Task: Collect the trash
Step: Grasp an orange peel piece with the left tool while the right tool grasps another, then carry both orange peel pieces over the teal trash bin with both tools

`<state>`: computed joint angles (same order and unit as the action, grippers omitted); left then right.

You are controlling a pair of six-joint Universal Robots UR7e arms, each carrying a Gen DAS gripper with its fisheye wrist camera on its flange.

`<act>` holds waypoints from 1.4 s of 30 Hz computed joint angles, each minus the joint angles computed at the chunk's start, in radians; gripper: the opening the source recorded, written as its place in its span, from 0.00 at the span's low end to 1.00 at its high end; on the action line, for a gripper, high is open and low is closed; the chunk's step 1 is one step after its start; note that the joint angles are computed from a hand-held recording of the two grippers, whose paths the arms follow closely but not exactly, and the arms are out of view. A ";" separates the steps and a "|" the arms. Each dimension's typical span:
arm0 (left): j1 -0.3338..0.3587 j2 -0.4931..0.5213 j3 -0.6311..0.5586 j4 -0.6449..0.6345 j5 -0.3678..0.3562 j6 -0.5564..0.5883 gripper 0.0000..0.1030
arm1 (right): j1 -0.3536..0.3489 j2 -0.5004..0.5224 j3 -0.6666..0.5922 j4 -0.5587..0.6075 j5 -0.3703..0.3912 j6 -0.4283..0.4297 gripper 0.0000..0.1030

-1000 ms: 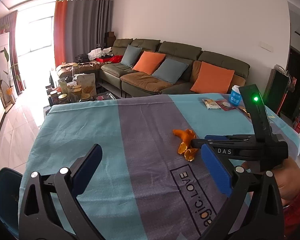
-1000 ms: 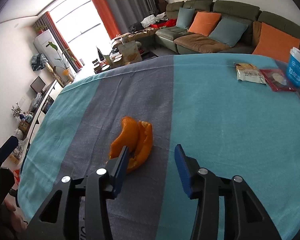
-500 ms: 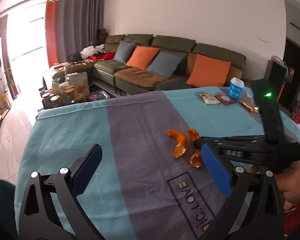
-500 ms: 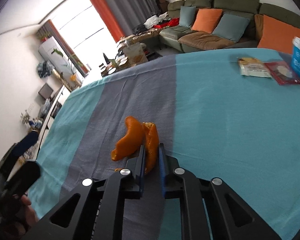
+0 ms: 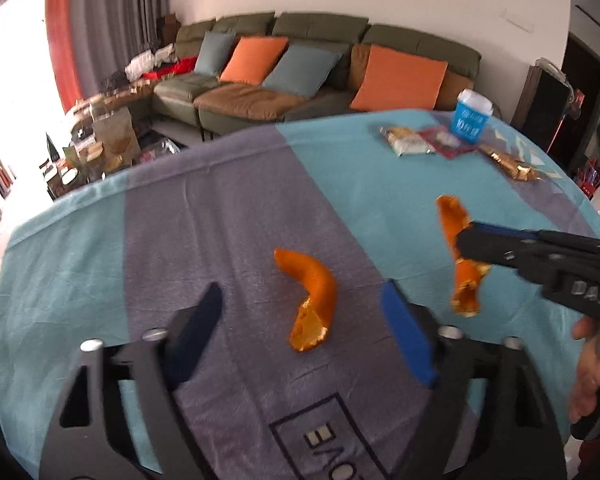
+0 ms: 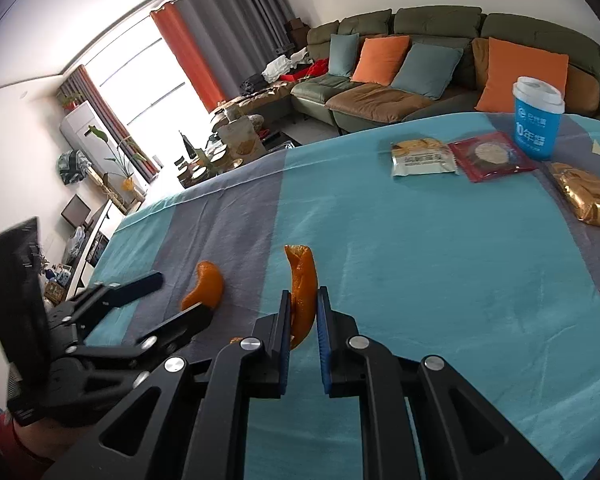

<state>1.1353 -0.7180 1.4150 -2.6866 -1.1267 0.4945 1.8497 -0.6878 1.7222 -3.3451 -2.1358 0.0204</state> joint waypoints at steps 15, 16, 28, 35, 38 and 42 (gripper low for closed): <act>0.019 -0.044 0.044 -0.001 -0.038 -0.089 0.15 | 0.031 0.020 -0.024 -0.018 0.010 -0.050 0.11; 0.019 -0.062 0.062 -0.012 -0.043 -0.091 0.15 | 0.035 0.022 -0.028 -0.017 0.010 -0.053 0.11; 0.023 -0.313 0.287 -0.199 -0.047 -0.093 0.15 | 0.110 0.074 -0.097 0.017 0.026 -0.105 0.11; 0.021 -0.435 0.378 -0.283 -0.010 -0.069 0.15 | 0.158 0.120 -0.164 0.063 0.030 -0.143 0.11; 0.024 -0.481 0.406 -0.311 0.004 -0.066 0.15 | 0.178 0.142 -0.194 0.084 0.035 -0.158 0.11; 0.032 -0.543 0.436 -0.339 0.021 -0.062 0.15 | 0.201 0.171 -0.237 0.115 0.047 -0.178 0.11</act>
